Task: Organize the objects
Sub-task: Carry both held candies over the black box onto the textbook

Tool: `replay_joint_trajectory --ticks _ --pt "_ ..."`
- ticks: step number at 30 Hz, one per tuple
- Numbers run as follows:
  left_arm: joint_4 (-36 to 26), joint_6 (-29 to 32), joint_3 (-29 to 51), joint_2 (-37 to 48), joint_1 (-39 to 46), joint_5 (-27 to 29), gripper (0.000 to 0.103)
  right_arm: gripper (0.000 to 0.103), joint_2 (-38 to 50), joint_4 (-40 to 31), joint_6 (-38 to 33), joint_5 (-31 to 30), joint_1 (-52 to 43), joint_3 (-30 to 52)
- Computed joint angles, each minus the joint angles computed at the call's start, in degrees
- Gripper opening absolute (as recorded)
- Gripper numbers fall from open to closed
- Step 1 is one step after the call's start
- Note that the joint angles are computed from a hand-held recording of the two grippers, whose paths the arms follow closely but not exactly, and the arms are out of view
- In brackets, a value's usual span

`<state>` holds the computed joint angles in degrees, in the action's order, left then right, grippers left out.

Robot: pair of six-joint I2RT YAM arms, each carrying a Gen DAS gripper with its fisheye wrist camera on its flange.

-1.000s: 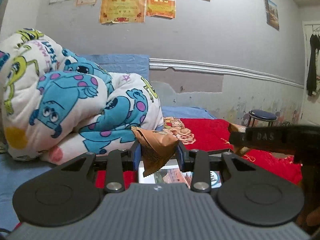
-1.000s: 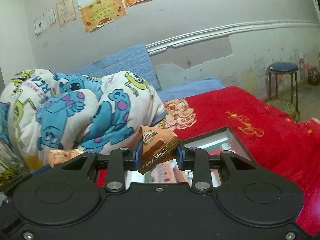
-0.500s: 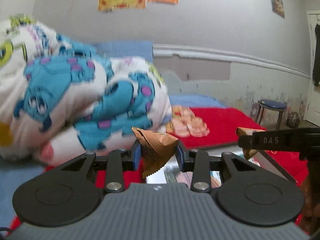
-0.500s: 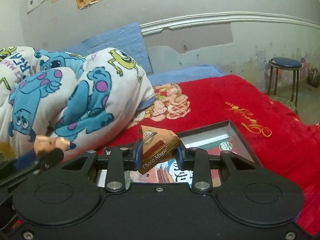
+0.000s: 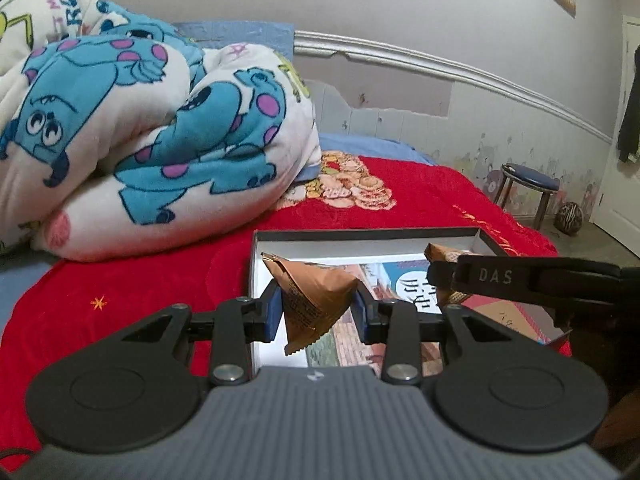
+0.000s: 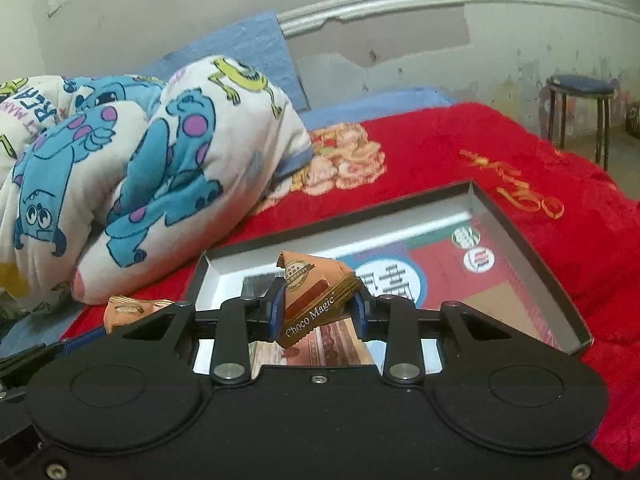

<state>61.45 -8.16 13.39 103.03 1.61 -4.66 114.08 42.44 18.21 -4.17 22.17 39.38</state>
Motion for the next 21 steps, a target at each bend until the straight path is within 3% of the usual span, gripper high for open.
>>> replay_joint_trajectory --ticks 13,21 --pt "-5.79 -2.30 2.58 1.90 0.24 0.34 0.042 0.032 0.72 5.07 -0.39 -6.12 -1.61 -2.12" --pt "-7.74 -2.66 4.00 3.07 0.12 0.92 0.042 0.032 1.54 0.44 -0.20 -11.11 -5.33 -0.65"
